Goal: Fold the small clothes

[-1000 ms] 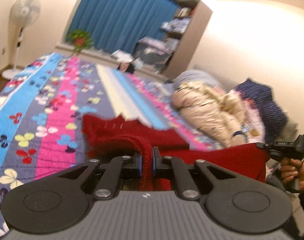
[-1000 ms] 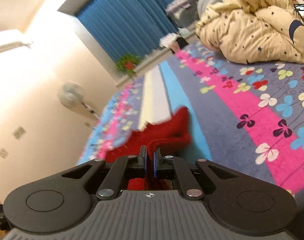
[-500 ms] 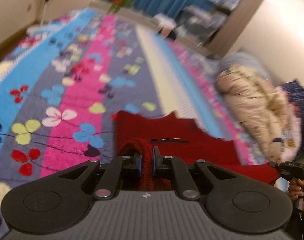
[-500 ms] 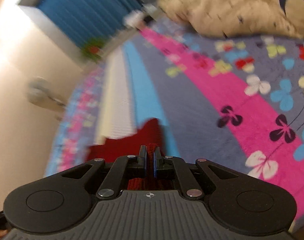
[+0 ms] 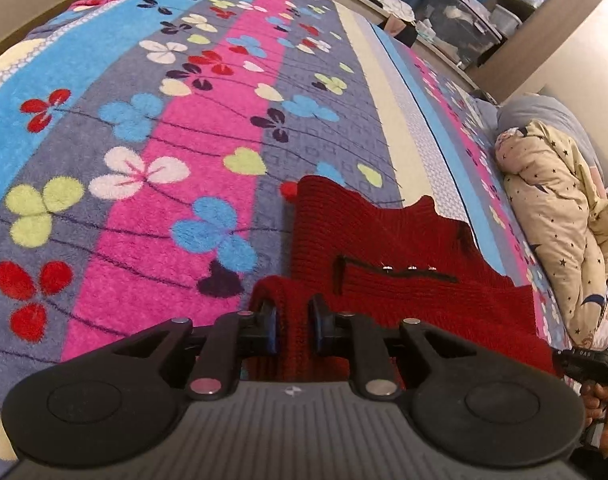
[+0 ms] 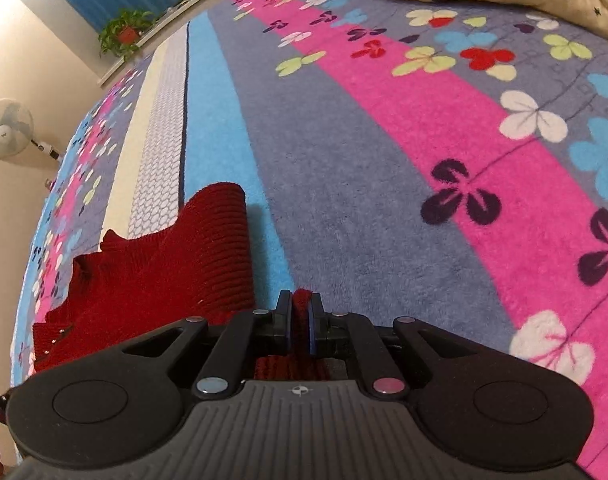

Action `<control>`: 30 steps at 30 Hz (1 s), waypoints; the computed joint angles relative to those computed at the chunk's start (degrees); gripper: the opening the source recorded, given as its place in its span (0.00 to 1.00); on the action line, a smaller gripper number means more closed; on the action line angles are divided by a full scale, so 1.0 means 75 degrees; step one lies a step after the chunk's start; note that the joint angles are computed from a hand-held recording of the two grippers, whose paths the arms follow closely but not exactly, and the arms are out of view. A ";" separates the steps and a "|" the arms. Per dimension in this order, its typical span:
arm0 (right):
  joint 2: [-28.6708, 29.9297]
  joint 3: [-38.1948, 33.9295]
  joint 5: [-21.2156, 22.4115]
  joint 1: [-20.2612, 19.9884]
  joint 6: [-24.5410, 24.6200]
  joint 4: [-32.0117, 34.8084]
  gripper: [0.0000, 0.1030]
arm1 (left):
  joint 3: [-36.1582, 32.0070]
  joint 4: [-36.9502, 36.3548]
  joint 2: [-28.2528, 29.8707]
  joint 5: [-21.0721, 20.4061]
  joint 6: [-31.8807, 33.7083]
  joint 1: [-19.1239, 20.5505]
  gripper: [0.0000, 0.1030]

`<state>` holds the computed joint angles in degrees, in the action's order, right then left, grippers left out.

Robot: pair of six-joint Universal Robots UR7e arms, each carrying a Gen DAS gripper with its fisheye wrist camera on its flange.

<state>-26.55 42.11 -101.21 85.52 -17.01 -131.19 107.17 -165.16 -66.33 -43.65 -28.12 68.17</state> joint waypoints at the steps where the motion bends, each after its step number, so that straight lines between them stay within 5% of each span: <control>1: -0.0033 0.0058 -0.0018 0.0002 -0.0062 -0.0073 0.10 | 0.0001 0.0021 -0.0003 0.0026 -0.0025 -0.0036 0.30; 3: -0.0071 0.0090 -0.0069 0.0008 -0.0147 -0.0203 0.11 | 0.0094 0.0021 -0.0070 0.0267 -0.0082 -0.0137 0.45; 6: -0.0232 0.0283 -0.0077 -0.0027 -0.0114 -0.0473 0.25 | 0.0332 -0.0286 -0.0262 0.0280 -0.0092 -0.0195 0.47; 12: -0.0786 0.1156 0.0112 -0.0201 -0.0385 -0.1934 0.25 | 0.0946 -0.0364 -0.0886 0.0718 -0.0178 -0.0396 0.56; 17: -0.1126 0.1296 0.0311 -0.0421 -0.0791 -0.1086 0.37 | 0.1286 0.1205 -0.1519 0.1127 -0.0804 -0.0528 0.66; 21: -0.1321 0.1437 0.0452 -0.0479 -0.1447 -0.0367 0.41 | 0.1319 0.1816 -0.1540 0.0786 -0.0017 -0.0597 0.66; 30: -0.1184 0.1698 -0.0411 -0.0106 -0.3185 0.0242 0.41 | 0.0901 0.0929 -0.0590 0.0429 0.1617 -0.0671 0.68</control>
